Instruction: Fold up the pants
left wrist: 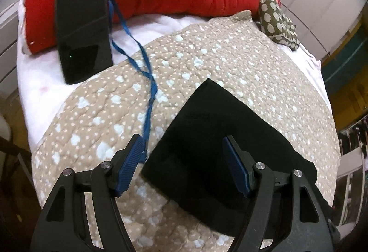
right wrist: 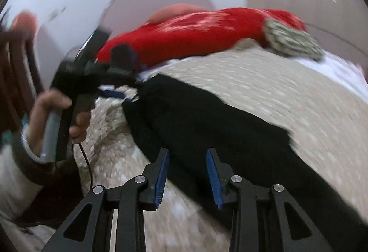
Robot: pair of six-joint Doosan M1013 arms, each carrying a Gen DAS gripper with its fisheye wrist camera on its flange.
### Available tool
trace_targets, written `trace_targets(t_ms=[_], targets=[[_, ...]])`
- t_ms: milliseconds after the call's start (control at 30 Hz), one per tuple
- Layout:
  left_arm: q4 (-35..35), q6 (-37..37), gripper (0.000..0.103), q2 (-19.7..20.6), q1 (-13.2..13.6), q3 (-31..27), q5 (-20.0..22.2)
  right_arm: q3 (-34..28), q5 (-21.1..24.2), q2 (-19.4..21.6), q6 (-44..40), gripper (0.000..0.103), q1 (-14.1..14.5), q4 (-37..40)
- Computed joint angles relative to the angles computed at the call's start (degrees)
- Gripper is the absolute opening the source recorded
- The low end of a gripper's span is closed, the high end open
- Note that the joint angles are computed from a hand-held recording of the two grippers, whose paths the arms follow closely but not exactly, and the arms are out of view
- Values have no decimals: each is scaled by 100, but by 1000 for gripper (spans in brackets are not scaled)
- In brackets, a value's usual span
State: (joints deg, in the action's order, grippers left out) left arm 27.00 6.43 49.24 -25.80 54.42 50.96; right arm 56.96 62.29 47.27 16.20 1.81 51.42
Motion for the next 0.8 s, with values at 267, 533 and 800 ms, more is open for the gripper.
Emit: trace_targets(t_ms=[267, 533, 800], targets=[[-209, 351, 72, 120, 45, -181, -61, -121, -483, 200, -369, 14, 331, -797], [404, -12, 72, -203, -102, 189, -221, -687, 870, 363, 446, 5, 80, -57], [298, 191, 72, -64, -156, -57, 184, -391, 898, 354, 642, 12, 146, -424]])
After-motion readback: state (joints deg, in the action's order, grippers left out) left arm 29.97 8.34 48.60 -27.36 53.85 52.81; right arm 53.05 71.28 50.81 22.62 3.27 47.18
